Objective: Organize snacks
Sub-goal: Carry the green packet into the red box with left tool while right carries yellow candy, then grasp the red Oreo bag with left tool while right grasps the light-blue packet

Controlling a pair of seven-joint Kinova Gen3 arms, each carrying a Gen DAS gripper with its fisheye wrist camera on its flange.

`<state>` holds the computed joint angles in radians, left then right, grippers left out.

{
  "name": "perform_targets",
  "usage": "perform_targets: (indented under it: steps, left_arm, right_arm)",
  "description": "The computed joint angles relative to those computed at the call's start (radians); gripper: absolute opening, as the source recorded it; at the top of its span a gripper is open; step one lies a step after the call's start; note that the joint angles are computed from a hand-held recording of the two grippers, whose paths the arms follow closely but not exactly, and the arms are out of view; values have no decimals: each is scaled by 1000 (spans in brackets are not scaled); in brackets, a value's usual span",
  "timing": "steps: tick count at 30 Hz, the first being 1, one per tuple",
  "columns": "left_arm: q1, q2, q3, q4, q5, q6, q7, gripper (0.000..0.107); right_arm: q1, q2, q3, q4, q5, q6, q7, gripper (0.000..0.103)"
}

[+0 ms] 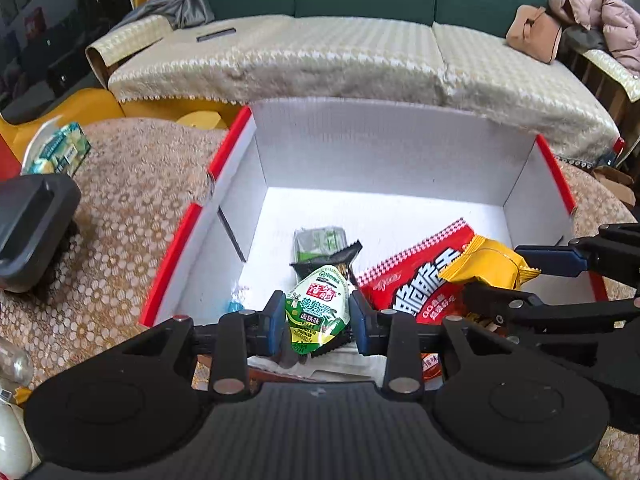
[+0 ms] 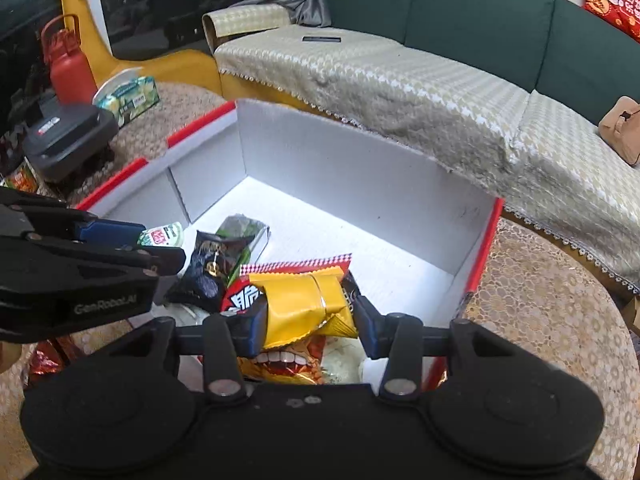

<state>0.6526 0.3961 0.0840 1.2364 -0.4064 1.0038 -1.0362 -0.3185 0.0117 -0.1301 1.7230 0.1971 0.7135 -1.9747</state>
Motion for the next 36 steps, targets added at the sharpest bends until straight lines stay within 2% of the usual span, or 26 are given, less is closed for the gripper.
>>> perform_targets:
  steps: [8, 12, 17, 25, 29, 33, 34, 35, 36]
  left_arm:
    - [-10, -6, 6, 13, 22, -15, -13, 36]
    - [-11, -27, 6, 27, 27, -28, 2, 49]
    - [-13, -62, 15, 47, 26, -34, 19, 54]
    - [-11, -142, 45, 102, 9, -35, 44, 60]
    - [-16, -196, 66, 137, -2, -39, 58, 67]
    - [-33, -257, 93, 176, -2, -35, 65, 68]
    - [-38, -271, 100, 187, -5, -36, 67, 69]
    - [-41, -289, 107, 200, -11, -36, 73, 72]
    - [-47, -305, 115, 213, -17, -38, 79, 73]
  right_arm:
    - [9, -1, 6, 5, -41, -6, 51, 44]
    - [8, -22, 1, 21, -4, -18, -4, 46]
    - [20, -59, -2, 32, -16, -16, 0, 51]
    - [25, -132, -36, 42, -7, 32, -5, 55]
    - [24, -177, -51, 45, -22, 56, 8, 55]
    - [30, -224, -74, 50, -33, 79, -3, 57]
    - [29, -236, -75, 53, -43, 83, 0, 64]
    - [34, -250, -86, 57, -41, 86, -11, 88]
    - [40, -264, -101, 65, -32, 83, -28, 103]
